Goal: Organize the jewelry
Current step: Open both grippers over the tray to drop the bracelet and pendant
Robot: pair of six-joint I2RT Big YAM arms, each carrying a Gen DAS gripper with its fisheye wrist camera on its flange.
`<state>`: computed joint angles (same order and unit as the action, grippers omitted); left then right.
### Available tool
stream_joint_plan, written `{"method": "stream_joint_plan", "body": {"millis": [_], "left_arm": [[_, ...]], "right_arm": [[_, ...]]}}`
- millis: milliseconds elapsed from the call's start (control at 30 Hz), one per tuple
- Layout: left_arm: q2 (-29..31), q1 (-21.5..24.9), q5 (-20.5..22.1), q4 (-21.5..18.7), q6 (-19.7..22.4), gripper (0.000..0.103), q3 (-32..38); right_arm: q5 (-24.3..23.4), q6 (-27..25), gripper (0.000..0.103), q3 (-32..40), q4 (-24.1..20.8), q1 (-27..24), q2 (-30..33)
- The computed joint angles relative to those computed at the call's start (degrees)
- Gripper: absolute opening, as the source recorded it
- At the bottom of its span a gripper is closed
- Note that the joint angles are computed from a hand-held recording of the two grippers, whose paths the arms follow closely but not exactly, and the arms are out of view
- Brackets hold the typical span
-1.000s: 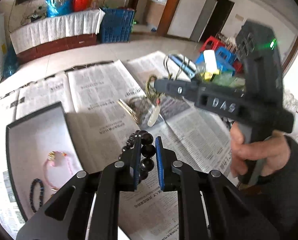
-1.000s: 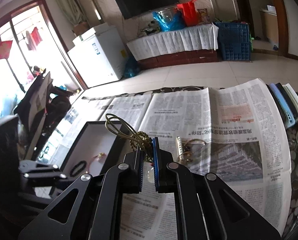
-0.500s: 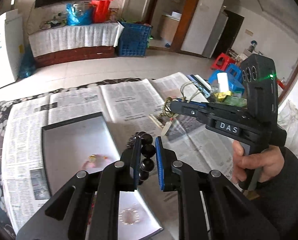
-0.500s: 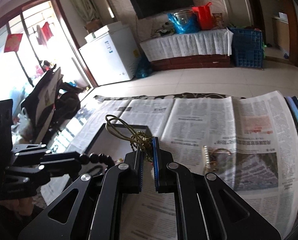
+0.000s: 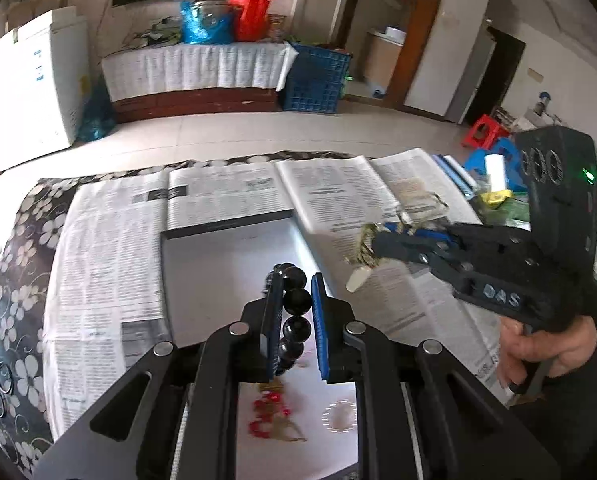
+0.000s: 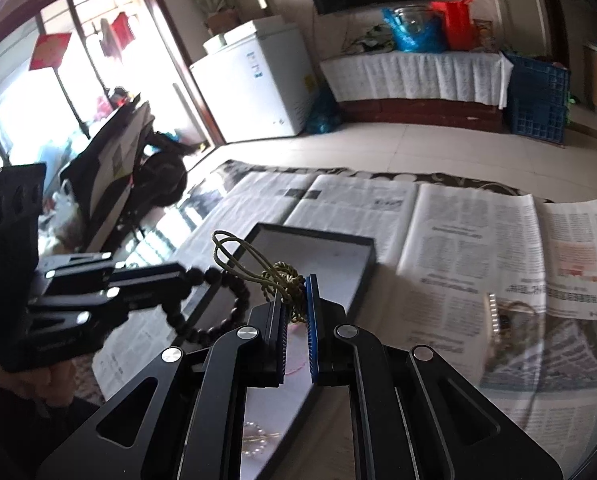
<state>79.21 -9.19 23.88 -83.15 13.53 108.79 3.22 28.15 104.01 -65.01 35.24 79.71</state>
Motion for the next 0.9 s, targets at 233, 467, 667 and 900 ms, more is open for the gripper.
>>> {"method": "stream_joint_plan", "body": {"millis": [233, 467, 667, 900], "left_arm": [[2.38, 1.92, -1.81, -0.61, -0.27, 0.014, -1.07], [2.85, 2.07, -3.61, -2.27, 2.30, 0.014, -4.08], [2.62, 2.43, -3.54, -2.26, 2.36, 0.019, -3.92], [2.76, 2.31, -3.18, -2.27, 1.32, 0.031, -2.54]], "right_arm": [[-3.33, -0.86, 0.009, 2.32, -4.17, 1.84, 4.04], [-4.14, -2.05, 0.025, 2.53, -7.66, 2.92, 5.45], [-4.35, -1.33, 0.045, 2.55, -5.72, 2.79, 4.16], [-2.07, 0.97, 0.049, 0.69, -3.56, 0.38, 1.00]]}}
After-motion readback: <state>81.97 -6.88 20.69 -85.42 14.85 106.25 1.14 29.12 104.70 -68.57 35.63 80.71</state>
